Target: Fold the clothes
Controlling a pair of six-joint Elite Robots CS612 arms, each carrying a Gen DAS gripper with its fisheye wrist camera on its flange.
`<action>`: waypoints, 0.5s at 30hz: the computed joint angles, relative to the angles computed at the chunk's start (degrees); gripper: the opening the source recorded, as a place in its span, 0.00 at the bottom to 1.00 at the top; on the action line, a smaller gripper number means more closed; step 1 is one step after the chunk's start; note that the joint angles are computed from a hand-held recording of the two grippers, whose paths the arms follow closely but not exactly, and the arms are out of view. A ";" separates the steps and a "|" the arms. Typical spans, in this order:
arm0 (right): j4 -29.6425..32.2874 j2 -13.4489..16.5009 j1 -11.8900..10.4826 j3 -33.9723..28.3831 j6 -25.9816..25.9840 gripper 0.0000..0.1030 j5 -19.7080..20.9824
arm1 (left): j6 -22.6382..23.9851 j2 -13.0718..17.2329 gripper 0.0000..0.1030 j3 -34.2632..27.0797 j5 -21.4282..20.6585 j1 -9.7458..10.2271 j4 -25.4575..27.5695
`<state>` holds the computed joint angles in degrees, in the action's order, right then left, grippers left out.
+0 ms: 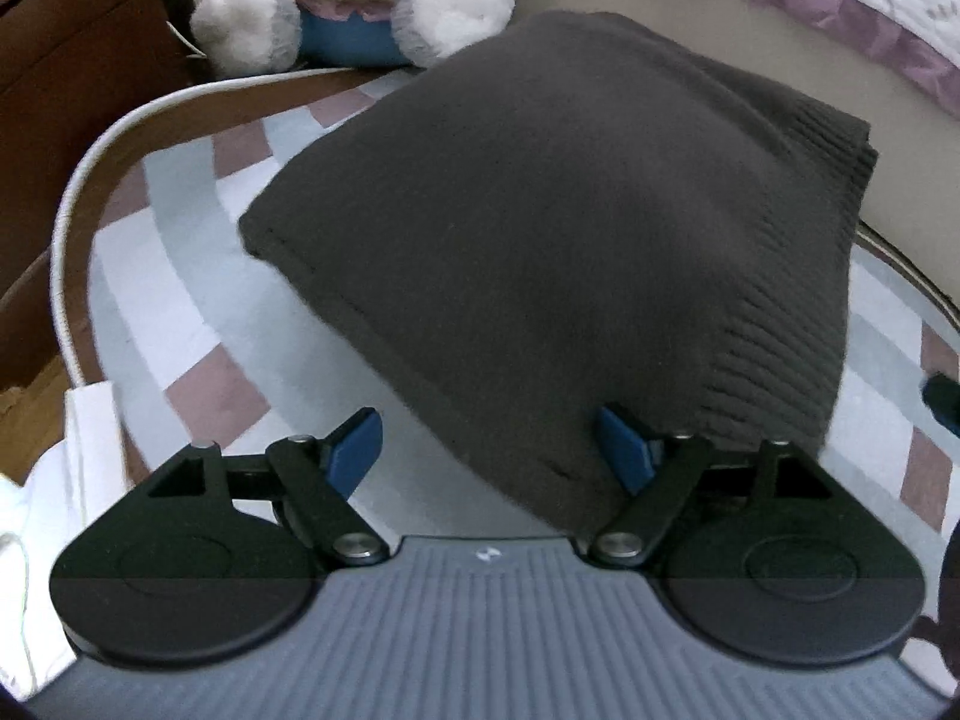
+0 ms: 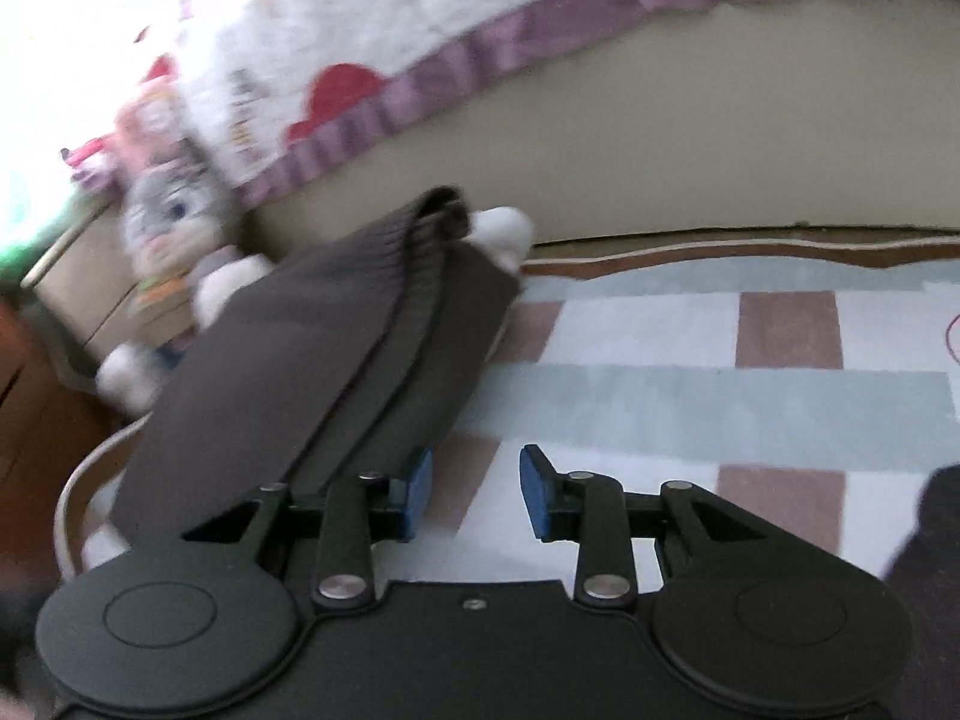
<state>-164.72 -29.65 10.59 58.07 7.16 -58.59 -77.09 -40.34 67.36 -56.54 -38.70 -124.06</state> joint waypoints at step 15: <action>-0.43 -13.94 -2.67 19.23 -18.24 0.41 7.30 | -1.86 -2.82 0.94 -2.32 5.44 -7.82 10.38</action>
